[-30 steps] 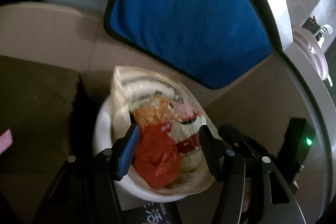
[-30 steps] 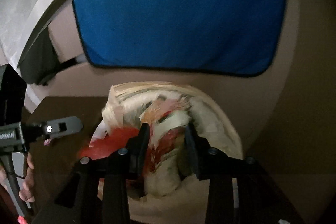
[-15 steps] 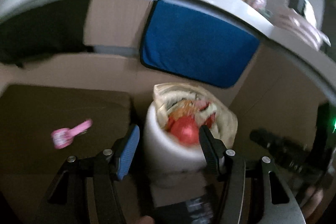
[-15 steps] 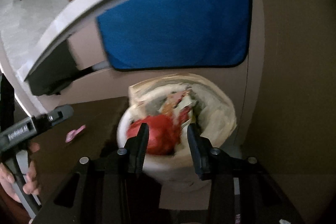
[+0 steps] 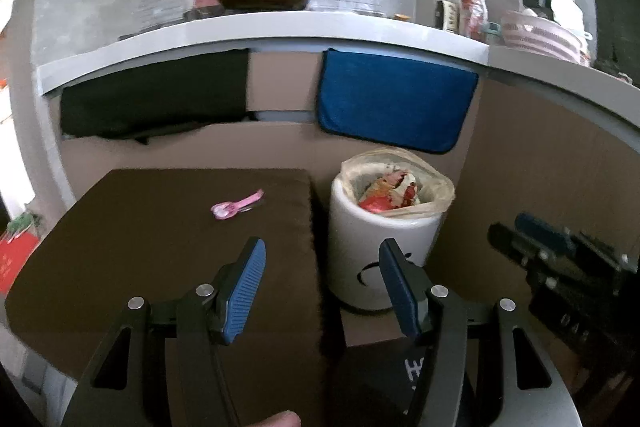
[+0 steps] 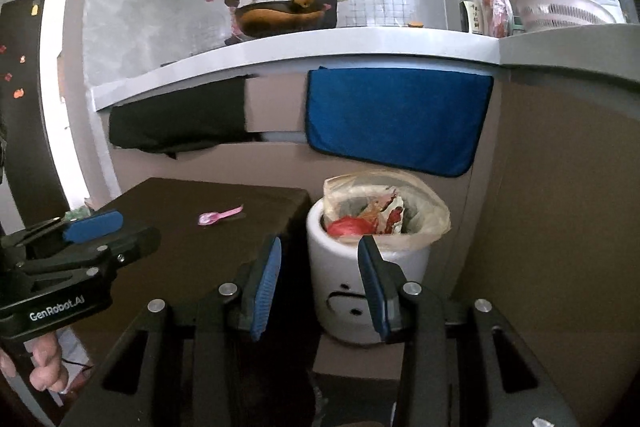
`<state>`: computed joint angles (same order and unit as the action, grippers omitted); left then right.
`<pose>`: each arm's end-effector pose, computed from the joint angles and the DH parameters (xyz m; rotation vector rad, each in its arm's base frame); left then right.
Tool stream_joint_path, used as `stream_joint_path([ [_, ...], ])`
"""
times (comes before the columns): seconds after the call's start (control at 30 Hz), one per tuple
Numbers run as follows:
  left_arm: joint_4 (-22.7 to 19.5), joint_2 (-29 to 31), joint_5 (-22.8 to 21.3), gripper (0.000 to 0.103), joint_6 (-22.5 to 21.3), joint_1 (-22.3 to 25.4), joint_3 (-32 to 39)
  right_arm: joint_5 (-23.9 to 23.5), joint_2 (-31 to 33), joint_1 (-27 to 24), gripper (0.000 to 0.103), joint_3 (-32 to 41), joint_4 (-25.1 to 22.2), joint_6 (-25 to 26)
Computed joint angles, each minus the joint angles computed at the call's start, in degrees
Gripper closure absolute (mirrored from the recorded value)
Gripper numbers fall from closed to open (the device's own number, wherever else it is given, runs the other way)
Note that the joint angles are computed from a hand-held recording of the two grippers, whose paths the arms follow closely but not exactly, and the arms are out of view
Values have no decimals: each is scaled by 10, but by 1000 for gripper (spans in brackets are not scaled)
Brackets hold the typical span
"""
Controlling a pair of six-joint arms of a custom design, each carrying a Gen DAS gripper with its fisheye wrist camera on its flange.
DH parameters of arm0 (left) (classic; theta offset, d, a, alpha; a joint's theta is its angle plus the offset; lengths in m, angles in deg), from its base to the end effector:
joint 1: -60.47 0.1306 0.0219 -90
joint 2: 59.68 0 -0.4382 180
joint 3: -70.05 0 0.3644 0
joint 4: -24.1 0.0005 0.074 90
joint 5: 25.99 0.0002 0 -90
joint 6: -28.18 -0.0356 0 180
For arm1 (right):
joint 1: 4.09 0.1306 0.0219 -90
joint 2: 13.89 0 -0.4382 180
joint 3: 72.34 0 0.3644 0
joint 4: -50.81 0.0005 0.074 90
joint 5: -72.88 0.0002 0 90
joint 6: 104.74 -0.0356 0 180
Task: Collect trash
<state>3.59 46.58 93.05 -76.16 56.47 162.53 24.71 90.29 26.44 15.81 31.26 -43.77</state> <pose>0.5826 -0.0586 0.4051 0.6175 2.0244 -0.4410 0.4956 0.2642 0.3962 0.3639 1.9895 -0.1515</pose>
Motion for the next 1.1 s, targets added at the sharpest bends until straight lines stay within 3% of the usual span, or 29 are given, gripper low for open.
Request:
stream_joint_path([
  [0.1, 14, -16, -25, 43, -5, 6, -25, -19, 4, 11, 65, 3, -15, -19],
  [0.2, 22, -24, -38, 43, -3, 12, -37, -4, 12, 24, 65, 12, -23, -11],
  [0.43, 76, -47, -30, 43, 28, 34, -68, 16, 9, 39, 65, 12, -8, -9],
  [1.1, 82, -55, -41, 43, 30, 37, -75, 3, 14, 39, 65, 22, -11, 1],
])
